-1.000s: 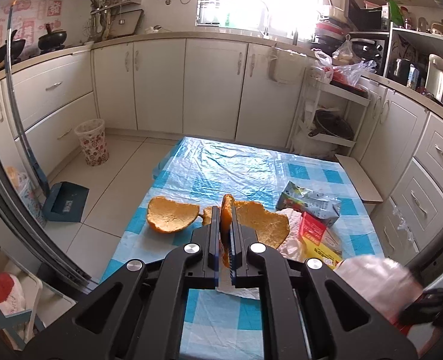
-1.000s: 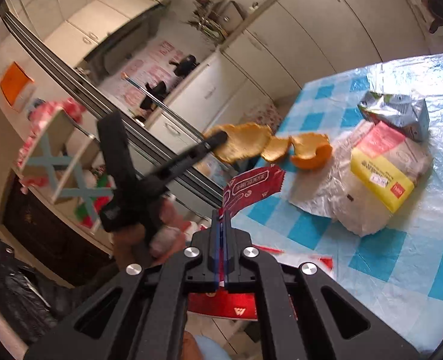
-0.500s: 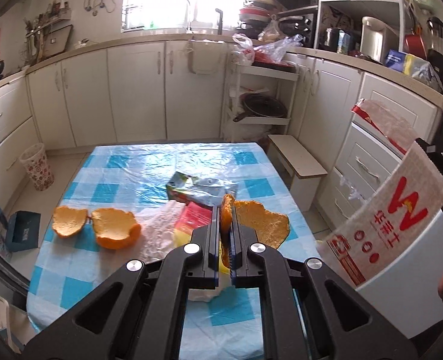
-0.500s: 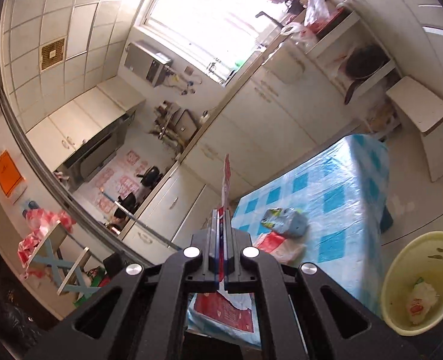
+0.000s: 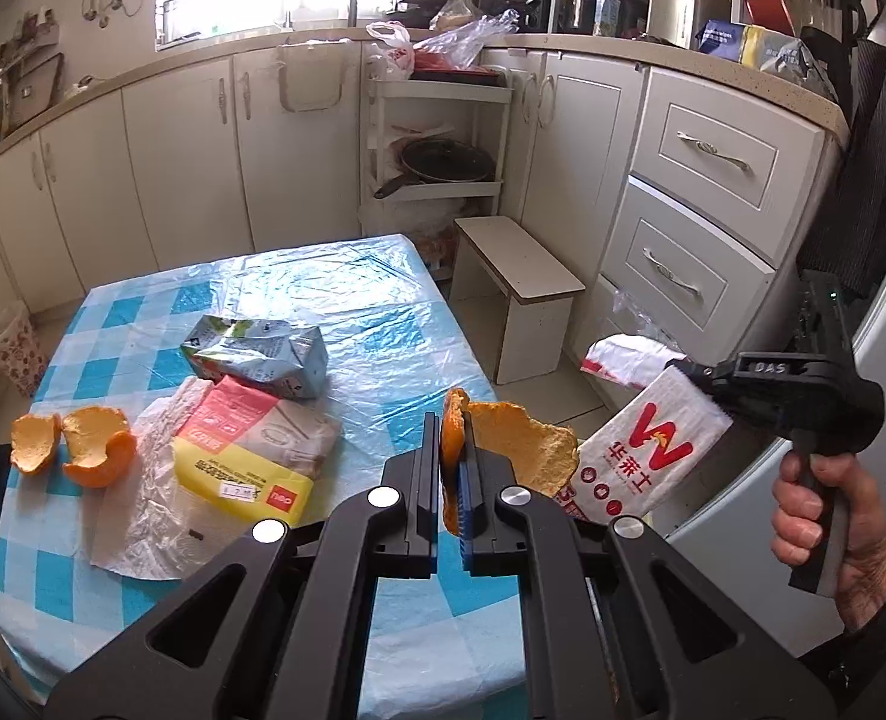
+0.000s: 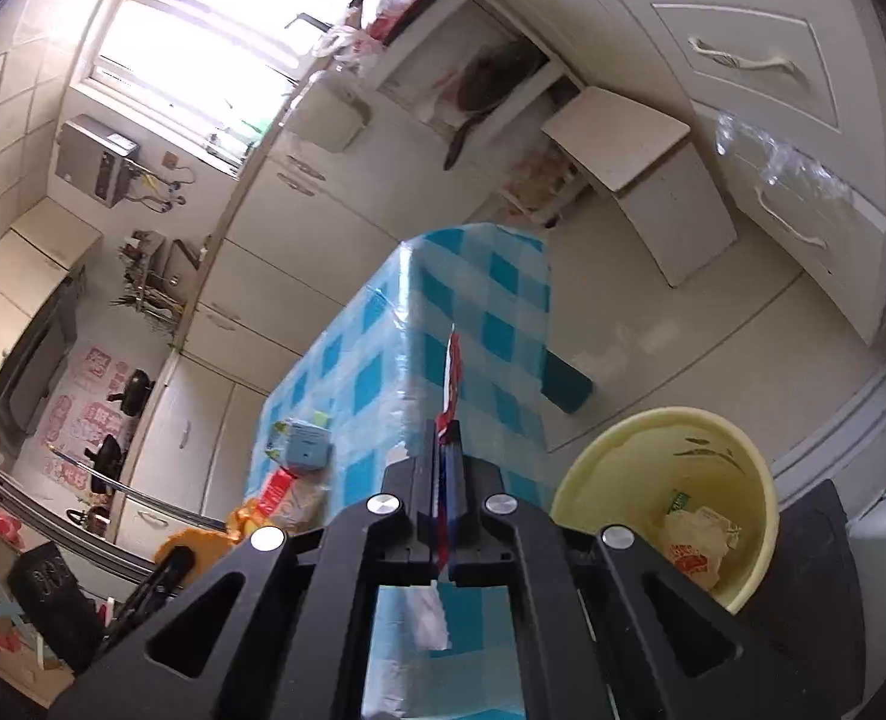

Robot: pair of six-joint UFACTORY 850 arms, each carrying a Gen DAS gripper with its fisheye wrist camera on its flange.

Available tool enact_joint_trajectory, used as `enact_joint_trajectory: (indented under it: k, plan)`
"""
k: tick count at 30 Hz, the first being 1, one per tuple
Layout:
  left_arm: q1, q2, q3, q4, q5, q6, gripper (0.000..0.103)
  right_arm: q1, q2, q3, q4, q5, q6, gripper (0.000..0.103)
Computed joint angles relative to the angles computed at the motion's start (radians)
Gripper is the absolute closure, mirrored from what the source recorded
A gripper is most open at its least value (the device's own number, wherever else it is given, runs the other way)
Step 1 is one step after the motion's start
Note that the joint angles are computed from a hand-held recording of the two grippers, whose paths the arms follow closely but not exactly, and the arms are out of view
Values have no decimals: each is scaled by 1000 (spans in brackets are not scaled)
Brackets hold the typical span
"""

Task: Collect trash
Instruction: 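Carry the red wrapper into the yellow bucket and open the right tool while the left tool carries the peel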

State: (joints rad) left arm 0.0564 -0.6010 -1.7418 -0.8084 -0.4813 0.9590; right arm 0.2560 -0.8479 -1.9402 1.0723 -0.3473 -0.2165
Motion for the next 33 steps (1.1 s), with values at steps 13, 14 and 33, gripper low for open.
enact_joint_trajectory:
  k: [13,14,33]
  plan:
    - [-55,-24,-14,63,-25,-74,98,-10,-82,-81,-326,-81,310,101]
    - [-60,-27,-16,68,-27,-82,98,-9,-99,-102,-367,-104,353,101]
    - [-194,-210,-175,419,-90,-402,98,8,0,-85,-976,-45,982,30]
